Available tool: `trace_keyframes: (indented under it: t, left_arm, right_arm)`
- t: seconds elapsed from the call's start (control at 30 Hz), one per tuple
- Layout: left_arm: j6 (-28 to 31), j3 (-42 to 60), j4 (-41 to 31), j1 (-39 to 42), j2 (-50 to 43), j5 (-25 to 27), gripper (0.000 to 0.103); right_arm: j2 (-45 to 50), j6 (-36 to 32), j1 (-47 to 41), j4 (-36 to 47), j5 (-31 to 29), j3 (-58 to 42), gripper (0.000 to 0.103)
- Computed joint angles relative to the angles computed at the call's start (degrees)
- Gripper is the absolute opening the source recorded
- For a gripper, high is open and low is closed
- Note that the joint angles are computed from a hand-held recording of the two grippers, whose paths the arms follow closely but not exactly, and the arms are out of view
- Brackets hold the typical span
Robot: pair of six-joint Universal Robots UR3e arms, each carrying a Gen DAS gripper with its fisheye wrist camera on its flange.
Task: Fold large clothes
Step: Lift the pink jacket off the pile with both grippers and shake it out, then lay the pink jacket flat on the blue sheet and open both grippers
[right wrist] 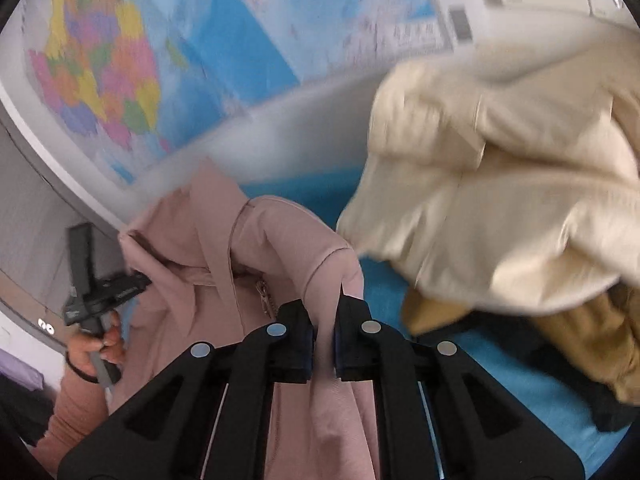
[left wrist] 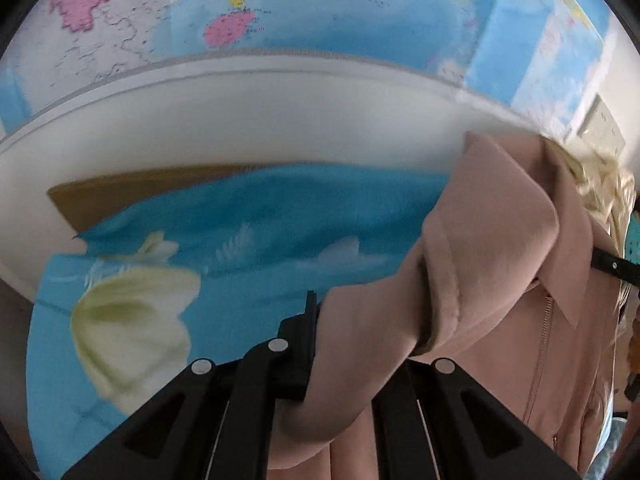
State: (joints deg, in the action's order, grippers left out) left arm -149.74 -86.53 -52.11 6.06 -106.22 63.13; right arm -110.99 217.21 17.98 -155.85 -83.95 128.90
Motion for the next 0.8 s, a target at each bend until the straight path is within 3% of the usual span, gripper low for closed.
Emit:
trace_keyframes:
  t: [0.1,0.17,0.23,0.27,0.3,0.37,0.43,0.5,0.6,0.7,0.8]
  left_arm:
    - [-1.91,10.85,-3.28,-2.83,-9.48,2.54,0.008]
    - [-2.23,14.77,-6.59,-4.98,-13.41,4.70,0.017]
    - [-3.67,14.65,-4.98,-4.69,-14.90,4.75,0.037]
    - [-3.13,13.81,-4.48,-3.55,-14.57,3.27,0.045]
    - [-1.97,12.70,-5.06,-1.96,-13.49,0.80,0.061]
    - [2.02,9.61,-6.86,1.83,-9.80,-4.48,0.064]
    - [6.79,2.36,-8.39,5.98,-2.43,-9.05,0.070]
    - [14.85,-4.14,-13.30,12.04,6.07,-14.00,0.078]
    - [27.62,-9.82,-22.91,20.18,14.59,-17.70,0.079]
    - [41.16,-12.45,-39.11,27.99,22.99,-18.16,0.083]
    - [51.76,-16.90,-47.61,35.00,28.55,-16.79,0.083]
  right_arm:
    - [2.05,-0.24,-1.55,0.48,0.70,-0.46,0.008]
    - [3.89,-0.59,-0.71,2.56,-1.44,-1.66,0.017]
    - [4.05,-0.31,-0.34,2.29,-2.43,-1.38,0.029]
    - [3.32,-0.21,-0.04,2.34,-3.00,-0.93,0.032]
    - [1.33,-0.24,0.08,3.44,-2.81,-0.32,0.041]
    - [-3.06,-1.03,0.64,6.28,-2.72,0.48,0.059]
    - [-5.87,-0.92,5.00,9.48,-9.46,-0.02,0.076]
    - [-10.89,0.37,11.53,13.38,-15.42,0.58,0.086]
    - [-18.91,8.35,23.15,21.88,-22.10,3.95,0.086]
    - [-17.90,23.69,38.54,26.85,-28.18,6.67,0.086]
    - [-12.96,40.21,51.75,30.31,-29.85,7.90,0.068]
